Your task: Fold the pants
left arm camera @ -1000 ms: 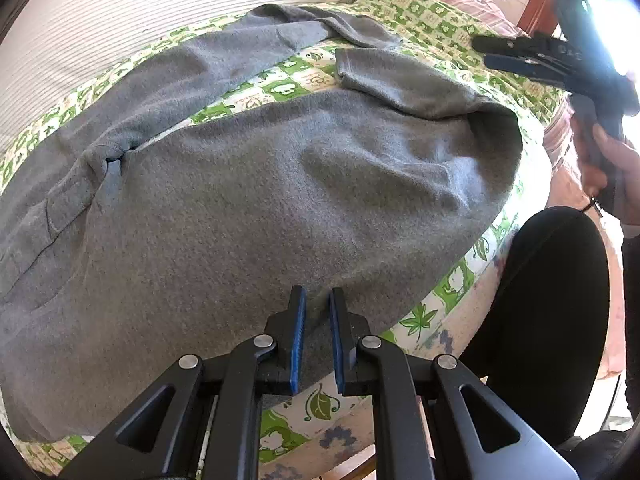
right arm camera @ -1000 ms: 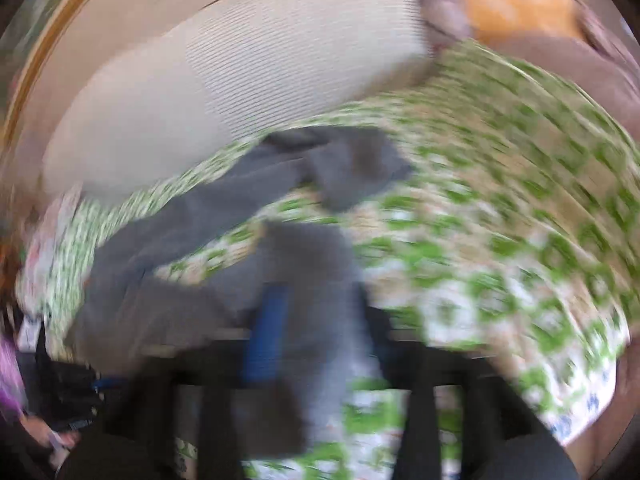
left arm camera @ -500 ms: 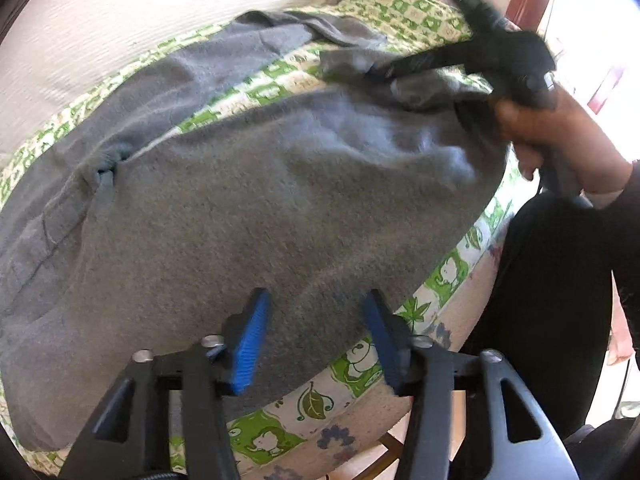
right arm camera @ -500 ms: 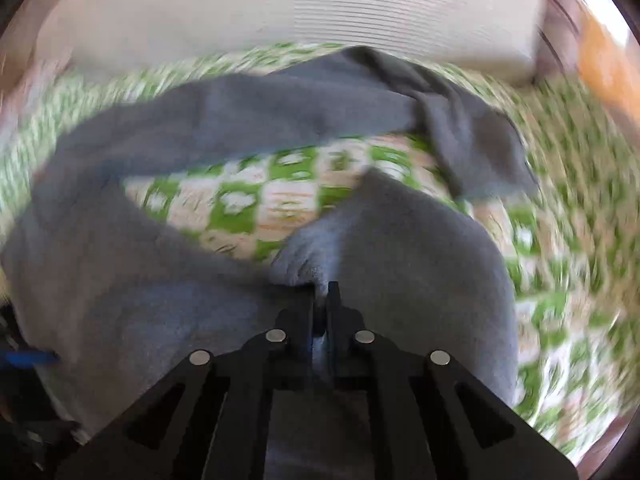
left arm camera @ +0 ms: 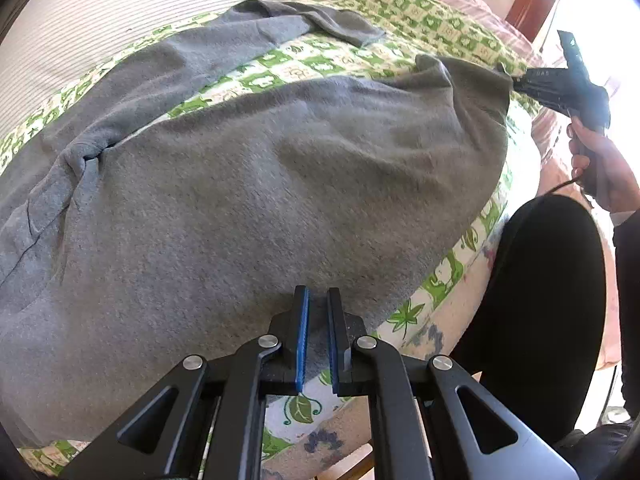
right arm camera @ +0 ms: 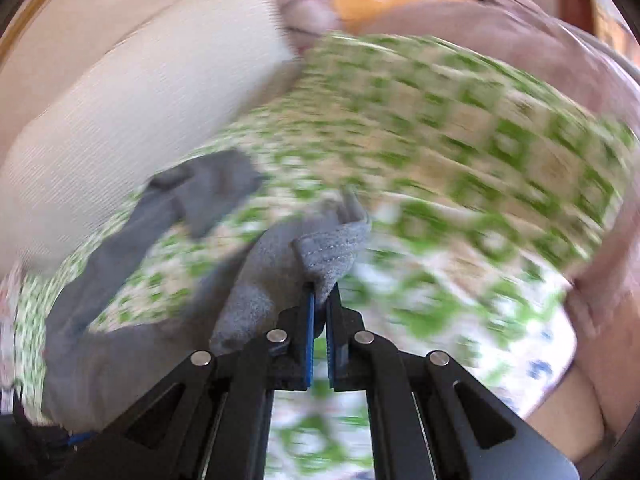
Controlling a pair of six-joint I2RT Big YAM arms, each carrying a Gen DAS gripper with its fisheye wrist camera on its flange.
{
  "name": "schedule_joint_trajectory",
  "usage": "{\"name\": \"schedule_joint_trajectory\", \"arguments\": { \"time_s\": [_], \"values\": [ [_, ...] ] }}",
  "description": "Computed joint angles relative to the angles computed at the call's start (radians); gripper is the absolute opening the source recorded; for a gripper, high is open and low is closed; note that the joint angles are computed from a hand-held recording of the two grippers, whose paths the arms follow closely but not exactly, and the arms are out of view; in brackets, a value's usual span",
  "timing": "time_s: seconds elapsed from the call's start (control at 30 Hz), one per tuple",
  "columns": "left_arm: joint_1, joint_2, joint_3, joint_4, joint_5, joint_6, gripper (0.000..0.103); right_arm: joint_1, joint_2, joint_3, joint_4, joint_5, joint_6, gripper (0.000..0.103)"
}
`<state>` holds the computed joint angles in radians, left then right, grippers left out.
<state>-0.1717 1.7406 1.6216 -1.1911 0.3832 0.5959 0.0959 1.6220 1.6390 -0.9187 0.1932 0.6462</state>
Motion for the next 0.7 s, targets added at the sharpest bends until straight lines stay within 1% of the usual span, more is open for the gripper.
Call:
{"name": "schedule_joint_trajectory", "arguments": {
  "time_s": [0.07, 0.13, 0.17, 0.2, 0.23, 0.27, 0.3, 0.37, 0.4, 0.43, 0.47, 0.5, 0.53, 0.57, 0.6, 0.63, 0.7],
  "values": [
    [-0.007, 0.008, 0.011, -0.006, -0.005, -0.002, 0.007, -0.022, 0.01, -0.003, -0.056, -0.012, 0.022, 0.008],
    [-0.009, 0.009, 0.024, -0.006, -0.011, -0.013, 0.009, -0.021, 0.018, 0.007, -0.109, 0.026, 0.047, 0.013],
    [-0.008, 0.014, 0.041, -0.005, -0.011, -0.021, 0.009, -0.018, 0.009, -0.003, -0.101, 0.033, 0.046, 0.017],
    [-0.004, 0.015, 0.051, -0.008, -0.009, -0.024, 0.009, -0.016, -0.002, -0.012, -0.086, 0.037, 0.044, 0.029],
    [-0.002, 0.019, 0.066, -0.012, -0.008, -0.029, 0.009, -0.011, -0.007, -0.009, -0.083, 0.053, 0.044, 0.039],
    [0.001, 0.029, 0.089, -0.018, -0.004, -0.033, 0.009, -0.004, -0.018, -0.009, -0.073, 0.092, 0.036, 0.056],
    [0.005, 0.043, 0.119, -0.026, 0.001, -0.037, 0.01, 0.001, -0.024, -0.006, -0.056, 0.11, 0.024, 0.062],
    [0.011, 0.074, 0.179, -0.04, 0.003, -0.046, 0.012, 0.014, -0.026, 0.017, -0.027, 0.145, -0.007, 0.062],
    [0.014, 0.095, 0.216, -0.049, 0.001, -0.051, 0.012, 0.016, -0.022, 0.033, -0.012, 0.138, -0.026, 0.062],
    [0.016, 0.123, 0.265, -0.06, -0.006, -0.057, 0.012, 0.015, -0.017, 0.042, 0.017, 0.1, -0.049, 0.062],
    [0.017, 0.138, 0.292, -0.066, -0.01, -0.061, 0.013, 0.009, -0.006, 0.061, 0.042, 0.034, -0.079, 0.062],
    [0.019, 0.167, 0.343, -0.078, -0.016, -0.068, 0.013, 0.009, 0.032, 0.116, 0.029, -0.026, -0.116, 0.062],
    [0.02, 0.197, 0.393, -0.092, -0.019, -0.075, 0.014, 0.012, 0.057, 0.152, 0.014, -0.043, -0.138, 0.062],
    [0.021, 0.244, 0.473, -0.119, -0.023, -0.084, 0.014, 0.021, 0.105, 0.218, -0.009, -0.071, -0.183, 0.062],
    [0.022, 0.273, 0.523, -0.137, -0.025, -0.088, 0.016, 0.027, 0.139, 0.264, -0.024, -0.092, -0.217, 0.062],
    [0.023, 0.312, 0.591, -0.162, -0.028, -0.093, 0.019, 0.034, 0.176, 0.313, -0.043, -0.105, -0.245, 0.062],
    [0.022, 0.409, 0.76, -0.231, -0.041, -0.1, 0.024, 0.052, 0.277, 0.458, -0.125, -0.106, -0.314, 0.062]
  ]
}}
